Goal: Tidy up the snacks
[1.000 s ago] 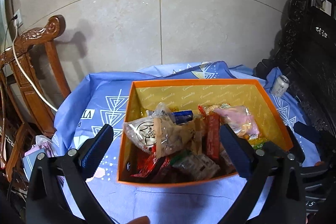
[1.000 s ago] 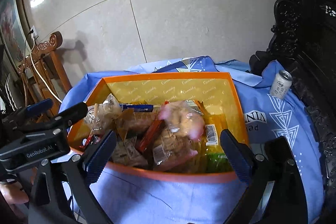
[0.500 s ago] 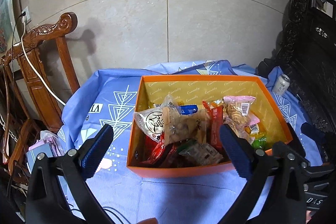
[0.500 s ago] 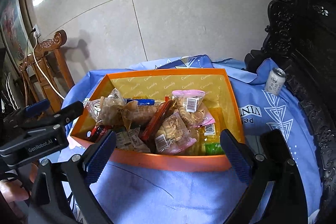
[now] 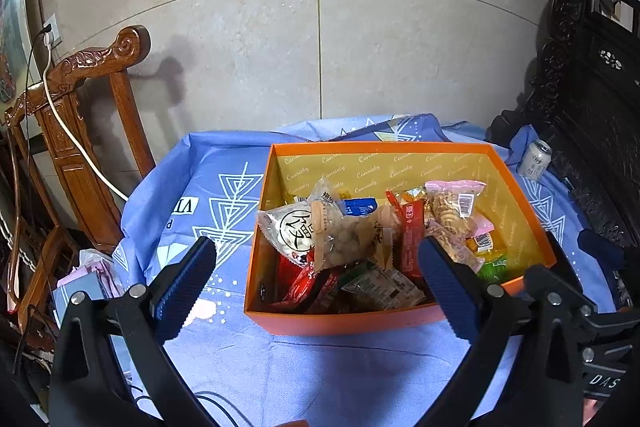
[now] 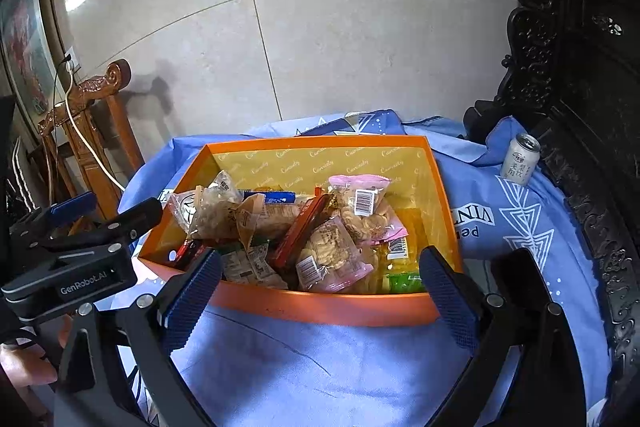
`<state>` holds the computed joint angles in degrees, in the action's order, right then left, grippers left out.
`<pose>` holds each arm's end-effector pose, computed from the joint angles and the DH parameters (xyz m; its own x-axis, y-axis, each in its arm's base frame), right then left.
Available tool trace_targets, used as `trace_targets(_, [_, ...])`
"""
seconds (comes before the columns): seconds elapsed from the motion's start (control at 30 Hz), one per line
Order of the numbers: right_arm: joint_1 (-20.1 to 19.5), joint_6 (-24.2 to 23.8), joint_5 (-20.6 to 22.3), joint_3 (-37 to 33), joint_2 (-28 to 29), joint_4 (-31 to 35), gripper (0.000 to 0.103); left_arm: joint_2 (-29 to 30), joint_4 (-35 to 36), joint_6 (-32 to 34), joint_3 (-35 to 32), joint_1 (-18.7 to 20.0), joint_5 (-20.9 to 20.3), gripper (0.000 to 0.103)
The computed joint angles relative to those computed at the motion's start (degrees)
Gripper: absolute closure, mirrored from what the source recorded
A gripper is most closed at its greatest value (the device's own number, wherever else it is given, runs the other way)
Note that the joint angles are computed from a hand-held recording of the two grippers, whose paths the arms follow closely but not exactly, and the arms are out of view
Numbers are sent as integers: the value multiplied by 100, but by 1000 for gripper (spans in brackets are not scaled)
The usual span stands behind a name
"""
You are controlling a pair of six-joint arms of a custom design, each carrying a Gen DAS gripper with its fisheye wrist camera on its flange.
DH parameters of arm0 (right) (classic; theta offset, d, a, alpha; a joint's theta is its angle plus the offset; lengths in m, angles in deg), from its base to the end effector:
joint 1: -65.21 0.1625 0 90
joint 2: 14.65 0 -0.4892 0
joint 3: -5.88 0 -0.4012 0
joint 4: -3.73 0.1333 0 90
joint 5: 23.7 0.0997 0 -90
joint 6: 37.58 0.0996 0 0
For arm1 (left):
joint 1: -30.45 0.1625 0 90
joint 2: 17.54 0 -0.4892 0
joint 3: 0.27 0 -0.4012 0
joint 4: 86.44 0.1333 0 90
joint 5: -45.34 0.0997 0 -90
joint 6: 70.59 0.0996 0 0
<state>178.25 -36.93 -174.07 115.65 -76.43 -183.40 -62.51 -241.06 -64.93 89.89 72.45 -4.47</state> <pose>0.2787 -0.5360 0.3386 -0.7151 0.4183 0.5600 -0.2479 0.5973 -0.7627 -0.4238 -0.6475 0.1850 -0.5983 0.4842 -0.6384 0.7636 0.5861 -0.2710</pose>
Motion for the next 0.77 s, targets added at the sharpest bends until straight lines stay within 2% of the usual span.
trace_targets(0.77, [125, 34, -124, 96, -33, -48, 4, -201, 68, 17, 190, -102, 103, 4])
